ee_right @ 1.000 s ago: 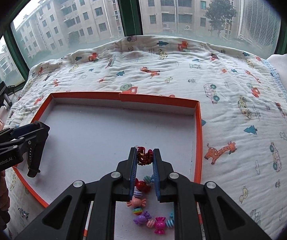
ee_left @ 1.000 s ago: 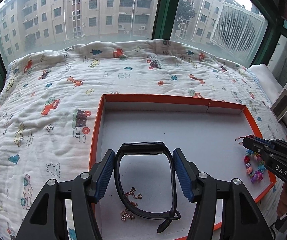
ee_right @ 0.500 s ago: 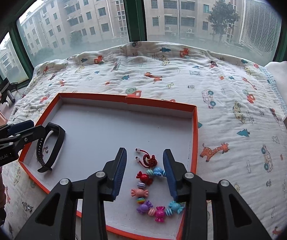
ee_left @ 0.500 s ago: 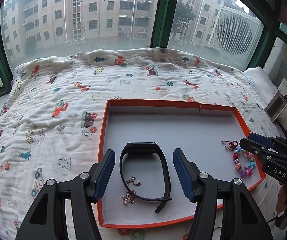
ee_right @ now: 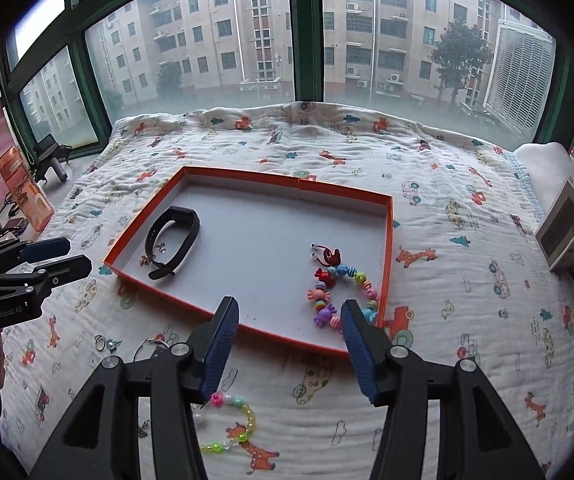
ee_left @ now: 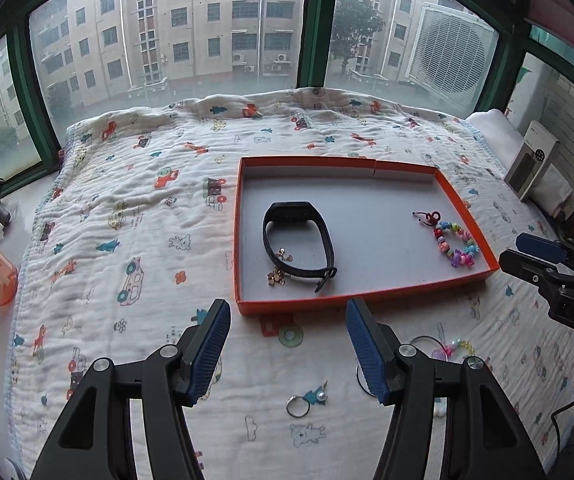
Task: Organize jewelry
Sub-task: 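Withdraw both tools from the tray and move the left tool to the silver ring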
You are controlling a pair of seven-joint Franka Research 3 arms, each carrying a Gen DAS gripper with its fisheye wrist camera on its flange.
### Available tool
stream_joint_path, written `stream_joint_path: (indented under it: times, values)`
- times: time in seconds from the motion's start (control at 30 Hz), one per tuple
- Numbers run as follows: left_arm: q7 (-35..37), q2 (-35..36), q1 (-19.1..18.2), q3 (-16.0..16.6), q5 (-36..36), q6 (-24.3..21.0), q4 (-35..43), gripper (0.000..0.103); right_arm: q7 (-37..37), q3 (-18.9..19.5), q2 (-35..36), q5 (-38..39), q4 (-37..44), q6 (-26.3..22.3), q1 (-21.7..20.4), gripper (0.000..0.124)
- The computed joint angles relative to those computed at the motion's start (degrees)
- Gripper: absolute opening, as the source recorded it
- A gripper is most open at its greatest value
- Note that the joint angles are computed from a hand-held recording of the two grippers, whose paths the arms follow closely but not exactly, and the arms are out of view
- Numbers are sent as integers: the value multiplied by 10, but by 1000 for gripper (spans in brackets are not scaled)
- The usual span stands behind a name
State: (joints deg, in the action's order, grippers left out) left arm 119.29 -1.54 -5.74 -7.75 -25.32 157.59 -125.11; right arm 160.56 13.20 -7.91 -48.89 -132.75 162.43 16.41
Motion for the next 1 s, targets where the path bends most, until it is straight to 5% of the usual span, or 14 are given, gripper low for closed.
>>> stream_joint_path:
  times: [0.4,0.73,1.0]
  values:
    - [86,-48,-26,29,-53,6,-116,63,34,42,-45,20,-74,8,-8,59]
    - [169,-14,-23,20,-108,9,-99,40,18,46,-32,48,-87,22,-4,59]
    - [217,2,-9,6,-142,10,-87,36,16,43,-22,51,-85,31,-2,59]
